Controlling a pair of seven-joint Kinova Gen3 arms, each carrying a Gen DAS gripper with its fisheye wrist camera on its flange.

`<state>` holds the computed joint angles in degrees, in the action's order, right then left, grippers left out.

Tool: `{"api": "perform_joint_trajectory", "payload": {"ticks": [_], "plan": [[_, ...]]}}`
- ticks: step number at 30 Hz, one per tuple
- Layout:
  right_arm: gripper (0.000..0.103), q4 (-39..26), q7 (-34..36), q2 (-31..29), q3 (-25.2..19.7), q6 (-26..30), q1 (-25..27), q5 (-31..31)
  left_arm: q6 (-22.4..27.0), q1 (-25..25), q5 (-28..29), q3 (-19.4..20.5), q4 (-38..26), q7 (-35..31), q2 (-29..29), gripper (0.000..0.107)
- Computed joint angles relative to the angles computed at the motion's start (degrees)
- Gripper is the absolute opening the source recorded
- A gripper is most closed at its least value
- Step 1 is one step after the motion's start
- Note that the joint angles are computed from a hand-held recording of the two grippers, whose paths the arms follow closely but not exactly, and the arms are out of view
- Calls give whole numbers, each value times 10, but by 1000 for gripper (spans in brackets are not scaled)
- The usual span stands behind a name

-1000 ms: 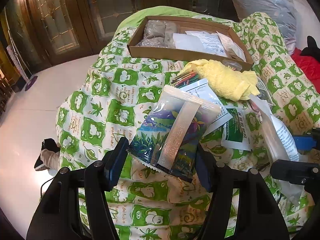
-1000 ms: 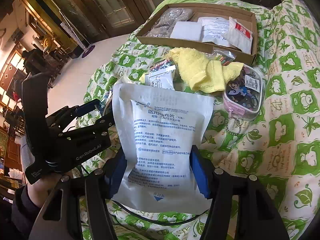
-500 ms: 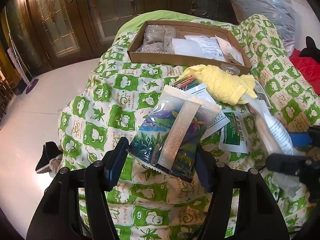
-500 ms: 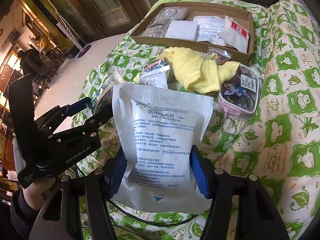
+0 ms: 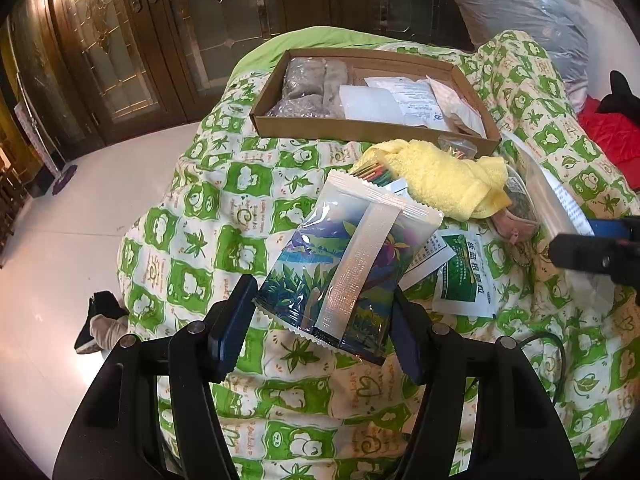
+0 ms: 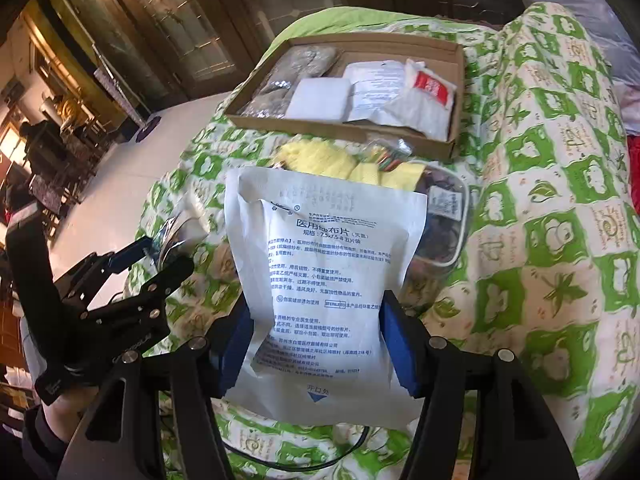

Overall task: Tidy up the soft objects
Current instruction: 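Lift the snack bag and medical pad bag and carry both toward the box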

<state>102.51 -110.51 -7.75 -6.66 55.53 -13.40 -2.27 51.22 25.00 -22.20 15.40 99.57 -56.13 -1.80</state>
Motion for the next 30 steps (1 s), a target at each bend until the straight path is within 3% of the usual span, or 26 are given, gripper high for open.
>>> {"api": "perform_joint_trajectory", "payload": {"ticks": [19, 30], "plan": [[62, -61, 22, 41, 19, 9, 21, 23, 9, 18, -9, -17, -53, -21, 45, 63], [62, -113, 42, 81, 26, 15, 25, 32, 18, 32, -12, -36, -117, -51, 85, 63]]}}
